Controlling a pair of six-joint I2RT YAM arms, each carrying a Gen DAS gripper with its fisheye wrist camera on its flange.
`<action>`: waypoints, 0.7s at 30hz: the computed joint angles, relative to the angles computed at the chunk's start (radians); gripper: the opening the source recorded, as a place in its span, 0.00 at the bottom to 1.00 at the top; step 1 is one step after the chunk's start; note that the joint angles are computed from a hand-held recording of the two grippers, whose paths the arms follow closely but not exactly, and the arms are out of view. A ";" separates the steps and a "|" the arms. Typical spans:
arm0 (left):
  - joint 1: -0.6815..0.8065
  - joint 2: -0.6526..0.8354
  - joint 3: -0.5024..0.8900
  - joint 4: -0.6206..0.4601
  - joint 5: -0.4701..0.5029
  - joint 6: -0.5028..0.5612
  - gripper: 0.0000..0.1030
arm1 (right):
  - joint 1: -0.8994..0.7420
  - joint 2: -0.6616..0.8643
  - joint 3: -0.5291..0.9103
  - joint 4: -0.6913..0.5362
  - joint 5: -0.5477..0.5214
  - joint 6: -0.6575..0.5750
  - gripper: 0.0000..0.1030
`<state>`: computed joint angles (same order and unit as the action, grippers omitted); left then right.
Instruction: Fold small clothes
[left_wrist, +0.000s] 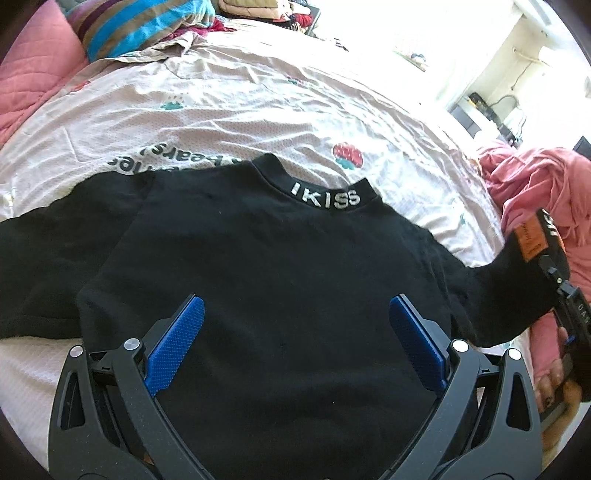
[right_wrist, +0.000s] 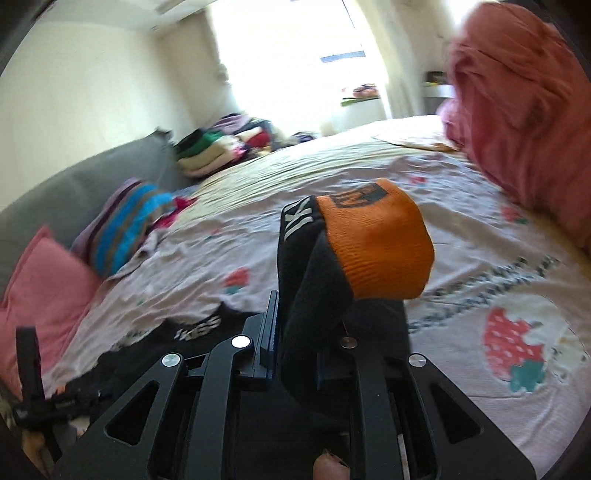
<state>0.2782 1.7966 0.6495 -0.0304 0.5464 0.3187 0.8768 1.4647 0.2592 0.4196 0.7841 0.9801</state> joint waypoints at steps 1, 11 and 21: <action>0.013 -0.008 -0.003 0.002 0.008 0.002 0.91 | 0.013 0.012 0.020 -0.009 0.002 -0.008 0.13; 0.146 0.044 0.094 -0.122 0.181 0.045 0.91 | 0.091 0.299 0.300 -0.043 -0.039 -0.129 0.14; 0.183 0.175 0.181 -0.187 0.226 0.059 0.91 | 0.134 0.570 0.538 -0.056 -0.153 -0.235 0.27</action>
<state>0.4614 1.9721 0.8301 -0.2178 0.7725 0.3775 1.0110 2.0345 0.7976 0.3633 0.6309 0.7451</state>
